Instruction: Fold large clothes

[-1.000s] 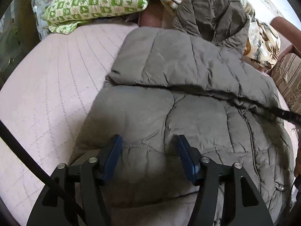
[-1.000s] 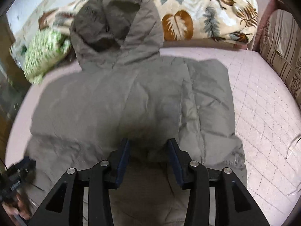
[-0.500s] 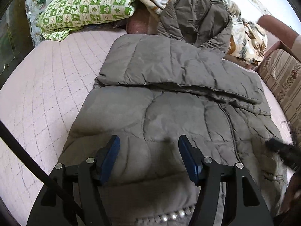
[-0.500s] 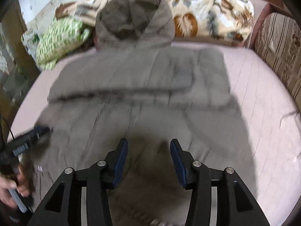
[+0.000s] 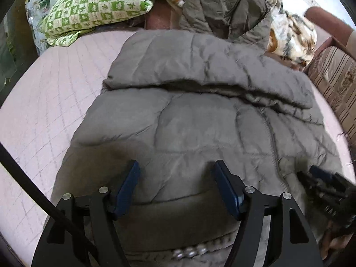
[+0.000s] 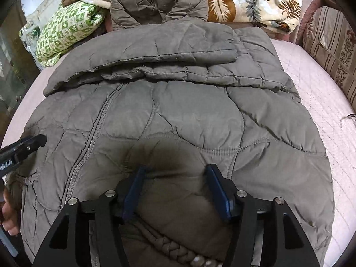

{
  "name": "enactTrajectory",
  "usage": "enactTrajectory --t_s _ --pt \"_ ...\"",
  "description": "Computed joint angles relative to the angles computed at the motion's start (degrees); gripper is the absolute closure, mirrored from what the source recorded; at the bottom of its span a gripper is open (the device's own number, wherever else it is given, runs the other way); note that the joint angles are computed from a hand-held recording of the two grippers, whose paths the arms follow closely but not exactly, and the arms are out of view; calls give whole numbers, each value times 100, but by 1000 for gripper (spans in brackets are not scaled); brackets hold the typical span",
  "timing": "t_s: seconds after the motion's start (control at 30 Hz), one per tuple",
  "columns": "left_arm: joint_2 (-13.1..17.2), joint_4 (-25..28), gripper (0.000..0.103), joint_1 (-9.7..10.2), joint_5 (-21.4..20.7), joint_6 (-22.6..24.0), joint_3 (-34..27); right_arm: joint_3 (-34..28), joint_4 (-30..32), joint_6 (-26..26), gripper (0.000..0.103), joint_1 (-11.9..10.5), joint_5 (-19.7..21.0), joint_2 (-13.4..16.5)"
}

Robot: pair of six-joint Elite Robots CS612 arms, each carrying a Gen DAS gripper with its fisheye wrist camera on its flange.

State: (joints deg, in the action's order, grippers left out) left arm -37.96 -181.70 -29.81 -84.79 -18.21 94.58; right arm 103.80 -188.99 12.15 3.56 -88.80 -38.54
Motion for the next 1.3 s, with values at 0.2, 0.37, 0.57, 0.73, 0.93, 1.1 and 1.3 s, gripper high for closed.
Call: enactTrajectory --t_s 0.2,0.37,0.57,0.73,0.93,1.1,1.3 --pt "126 -433 34 -31 -138 406 -228 129 -425 97 38 -5 63 22" --pt "284 -538 34 -45 37 506 -565 124 323 232 38 -120 524 -316" --pt "386 -630 34 -88 294 826 -736 -332 593 189 35 -172 399 -718" --pt "380 -877 34 -69 249 944 -693 -1161 1289 1400 35 -427 1160 -761" --pt "432 -744 34 -36 236 869 -777 -2915 2257 2408 28 -361 1015 -268" --pt "437 -736 34 44 8 646 -793 -4296 2882 2972 25 -371 990 460" --pt "490 -513 34 136 -386 397 -901 -5489 3149 4006 25 -480 927 1234"
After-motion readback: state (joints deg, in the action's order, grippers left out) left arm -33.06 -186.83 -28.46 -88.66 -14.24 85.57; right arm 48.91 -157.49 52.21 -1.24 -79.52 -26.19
